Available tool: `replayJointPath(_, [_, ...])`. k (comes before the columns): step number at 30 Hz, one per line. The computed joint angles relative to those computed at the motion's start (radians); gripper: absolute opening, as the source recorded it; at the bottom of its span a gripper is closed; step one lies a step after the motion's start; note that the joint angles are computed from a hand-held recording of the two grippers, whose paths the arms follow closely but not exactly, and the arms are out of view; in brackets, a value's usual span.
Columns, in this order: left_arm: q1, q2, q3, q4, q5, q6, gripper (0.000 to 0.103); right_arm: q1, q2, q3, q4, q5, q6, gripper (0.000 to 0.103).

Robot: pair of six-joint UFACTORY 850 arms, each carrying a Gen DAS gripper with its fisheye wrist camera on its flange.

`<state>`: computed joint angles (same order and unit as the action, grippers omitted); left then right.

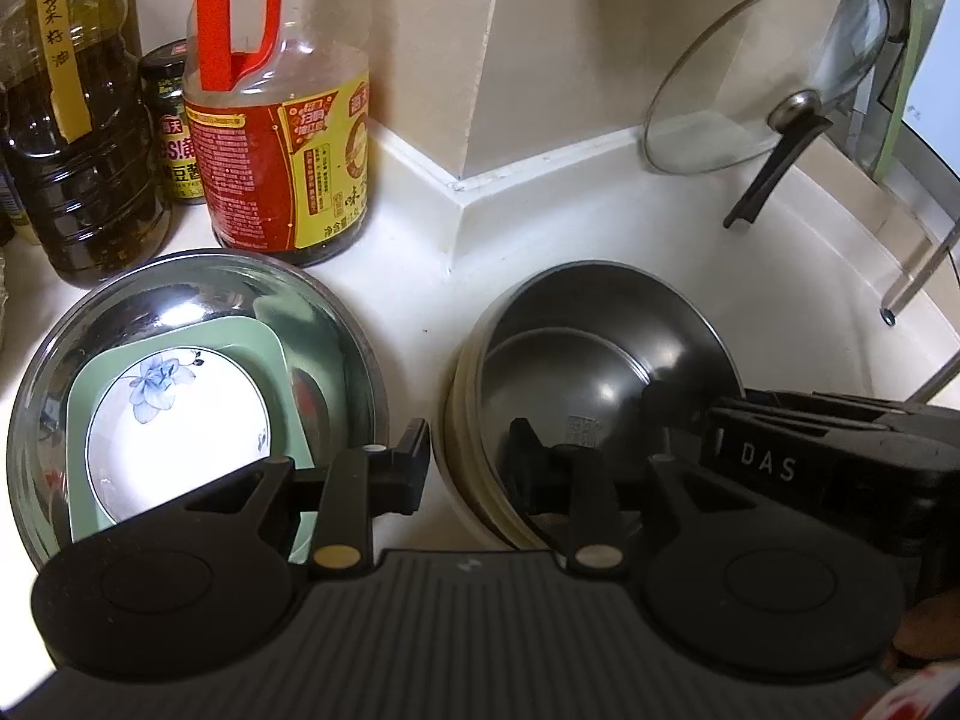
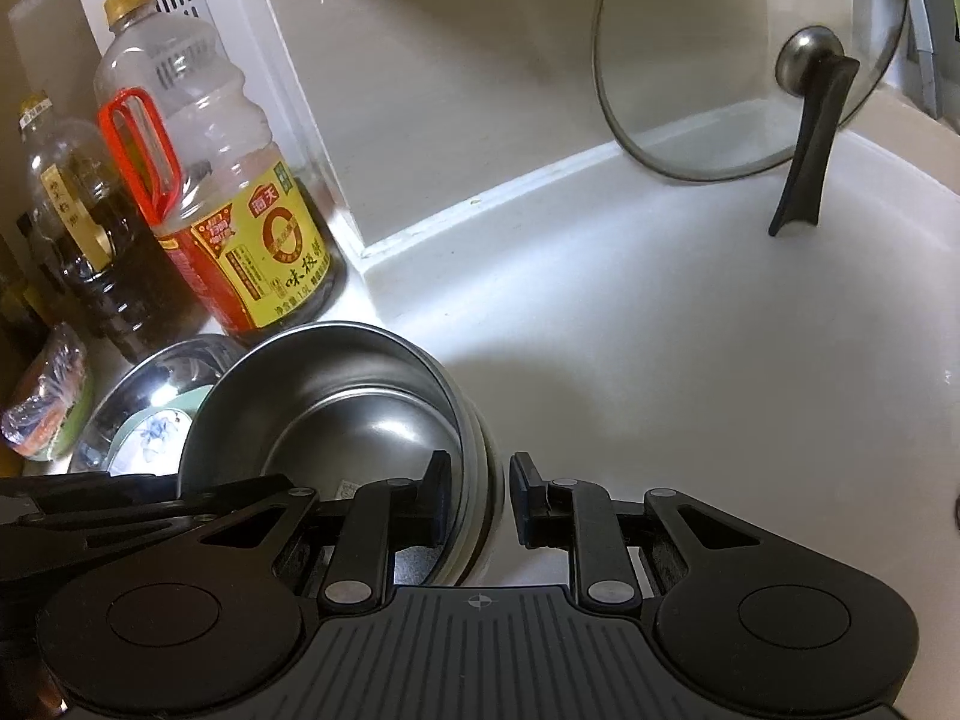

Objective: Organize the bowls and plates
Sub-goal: 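Carry the bowl stack with both tools toward the steel tray with green plate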

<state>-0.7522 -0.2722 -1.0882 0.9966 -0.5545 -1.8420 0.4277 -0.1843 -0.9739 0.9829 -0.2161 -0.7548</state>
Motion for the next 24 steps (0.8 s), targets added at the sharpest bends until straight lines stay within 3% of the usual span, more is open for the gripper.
replayJointPath(9, [-0.016, -0.041, -0.07, -0.091, -0.097, -0.005, 0.026, -0.036, -0.012, -0.011, 0.107, -0.078, -0.11, 0.022])
replayJointPath(13, [-0.034, -0.058, -0.092, -0.103, -0.159, -0.036, 0.021, -0.027, -0.01, -0.012, 0.073, -0.063, -0.09, 0.021])
replayJointPath(24, [-0.045, -0.06, -0.086, -0.074, -0.176, -0.138, 0.021, -0.016, -0.018, -0.022, -0.018, -0.029, 0.082, 0.022])
